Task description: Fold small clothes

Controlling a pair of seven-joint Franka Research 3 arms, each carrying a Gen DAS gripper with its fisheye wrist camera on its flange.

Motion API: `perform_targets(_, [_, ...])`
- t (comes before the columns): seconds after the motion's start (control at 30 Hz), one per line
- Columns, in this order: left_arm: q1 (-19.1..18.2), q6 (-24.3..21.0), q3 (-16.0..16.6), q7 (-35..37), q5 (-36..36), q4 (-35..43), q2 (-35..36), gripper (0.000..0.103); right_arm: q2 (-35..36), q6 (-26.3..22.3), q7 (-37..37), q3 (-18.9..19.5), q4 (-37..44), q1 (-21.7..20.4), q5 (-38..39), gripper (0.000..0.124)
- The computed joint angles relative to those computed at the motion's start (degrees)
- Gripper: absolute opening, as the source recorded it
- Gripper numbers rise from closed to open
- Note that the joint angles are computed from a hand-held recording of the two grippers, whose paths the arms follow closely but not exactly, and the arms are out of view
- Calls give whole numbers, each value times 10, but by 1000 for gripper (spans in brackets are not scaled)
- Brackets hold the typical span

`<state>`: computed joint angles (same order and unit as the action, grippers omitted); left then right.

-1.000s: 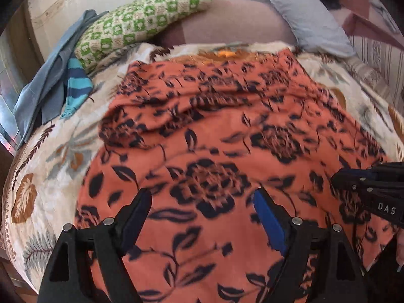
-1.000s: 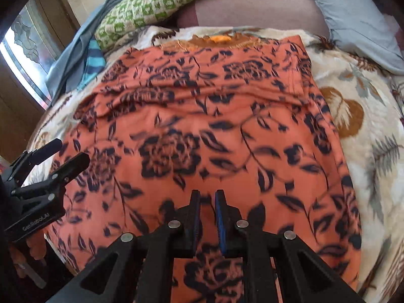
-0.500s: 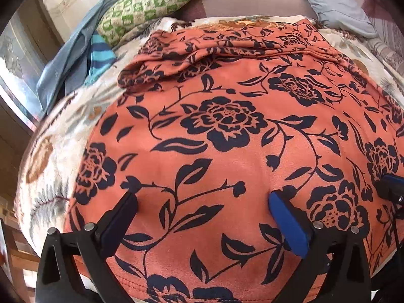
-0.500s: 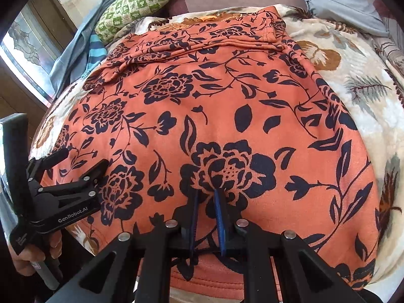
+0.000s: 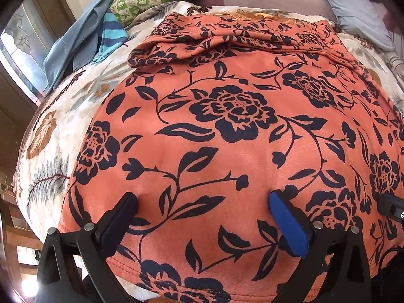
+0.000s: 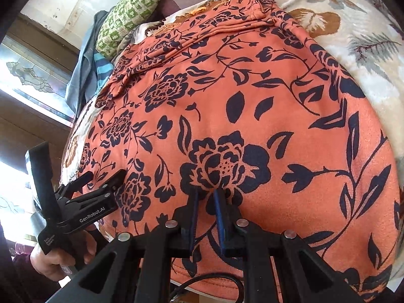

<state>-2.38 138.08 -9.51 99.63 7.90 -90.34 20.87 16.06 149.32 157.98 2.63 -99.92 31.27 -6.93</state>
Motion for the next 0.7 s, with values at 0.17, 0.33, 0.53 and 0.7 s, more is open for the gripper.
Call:
perform_targets(0.17, [7,-13,-6,22,-16,-9,-12,103,-4,-14,-11,4,0,4,-6,17])
perform_targets(0.33, [17,-13,-10,58,-40,-11,-12,103,-13,-28,-18,6,-7,12,-30,17])
perform_targets(0.53, [35,0,-14,104,-84,-60,-48,103,-32,-28,-19,15,-33,17,-45,16])
perform_targets(0.7, [60,-7,-14,188,-145,-77,-71,103,-57,-33,-13,17,-53,23,-86,16])
